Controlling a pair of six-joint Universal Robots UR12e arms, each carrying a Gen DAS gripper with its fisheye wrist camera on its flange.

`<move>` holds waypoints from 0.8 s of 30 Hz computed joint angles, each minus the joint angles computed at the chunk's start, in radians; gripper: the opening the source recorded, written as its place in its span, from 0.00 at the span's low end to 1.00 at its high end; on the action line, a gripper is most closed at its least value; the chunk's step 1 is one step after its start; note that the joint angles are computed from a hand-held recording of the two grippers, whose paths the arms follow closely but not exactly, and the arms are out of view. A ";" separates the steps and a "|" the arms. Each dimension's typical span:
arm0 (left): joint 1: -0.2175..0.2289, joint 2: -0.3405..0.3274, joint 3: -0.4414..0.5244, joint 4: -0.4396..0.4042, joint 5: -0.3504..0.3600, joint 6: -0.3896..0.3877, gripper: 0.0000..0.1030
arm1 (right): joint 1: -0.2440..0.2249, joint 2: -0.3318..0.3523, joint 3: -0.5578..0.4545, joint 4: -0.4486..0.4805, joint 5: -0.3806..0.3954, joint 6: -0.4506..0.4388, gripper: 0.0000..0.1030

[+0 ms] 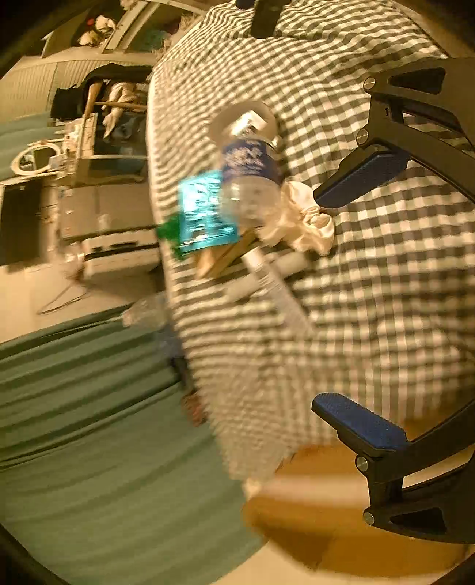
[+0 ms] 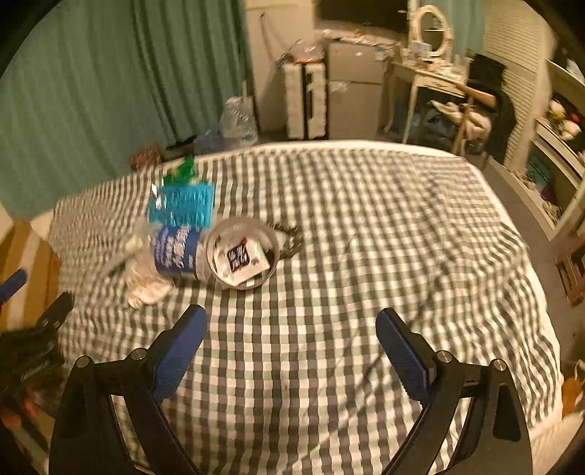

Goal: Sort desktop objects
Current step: 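Grasp the toothpaste tube with the left gripper while the right grasps the tape roll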

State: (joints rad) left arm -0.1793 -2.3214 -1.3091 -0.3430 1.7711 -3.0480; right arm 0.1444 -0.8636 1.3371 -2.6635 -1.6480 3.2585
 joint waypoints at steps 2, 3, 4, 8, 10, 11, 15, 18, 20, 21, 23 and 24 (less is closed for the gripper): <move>0.008 -0.040 0.051 -0.048 0.004 -0.006 1.00 | 0.008 0.033 -0.035 0.024 -0.017 -0.054 0.91; 0.011 -0.055 0.068 -0.059 0.014 0.000 1.00 | 0.011 0.057 -0.060 0.038 -0.023 -0.092 0.91; 0.015 -0.071 0.083 -0.059 0.017 0.005 1.00 | 0.015 0.075 -0.080 0.051 -0.032 -0.112 0.91; 0.028 -0.127 0.146 -0.055 -0.007 0.039 1.00 | 0.023 0.148 -0.165 0.088 -0.064 -0.170 0.91; 0.029 -0.153 0.177 -0.056 0.007 0.063 1.00 | 0.024 0.166 -0.186 0.091 -0.059 -0.193 0.91; 0.033 -0.162 0.185 -0.048 -0.019 0.066 1.00 | 0.025 0.175 -0.195 0.079 -0.062 -0.199 0.91; 0.054 -0.175 0.201 -0.040 -0.169 0.060 1.00 | 0.025 0.186 -0.205 0.024 -0.048 -0.207 0.91; 0.060 -0.175 0.206 -0.078 -0.257 0.096 0.79 | 0.025 0.195 -0.227 0.036 -0.022 -0.208 0.90; 0.066 -0.171 0.203 -0.102 -0.316 0.089 0.63 | 0.023 0.189 -0.221 0.035 0.001 -0.202 0.74; 0.067 -0.167 0.199 -0.108 -0.336 0.080 0.52 | 0.019 0.184 -0.218 0.054 0.031 -0.188 0.70; 0.074 -0.155 0.187 -0.130 -0.375 0.061 0.40 | 0.014 0.172 -0.196 0.039 0.052 -0.168 0.49; 0.075 -0.147 0.176 -0.130 -0.381 0.055 0.31 | 0.007 0.159 -0.178 0.041 0.102 -0.151 0.29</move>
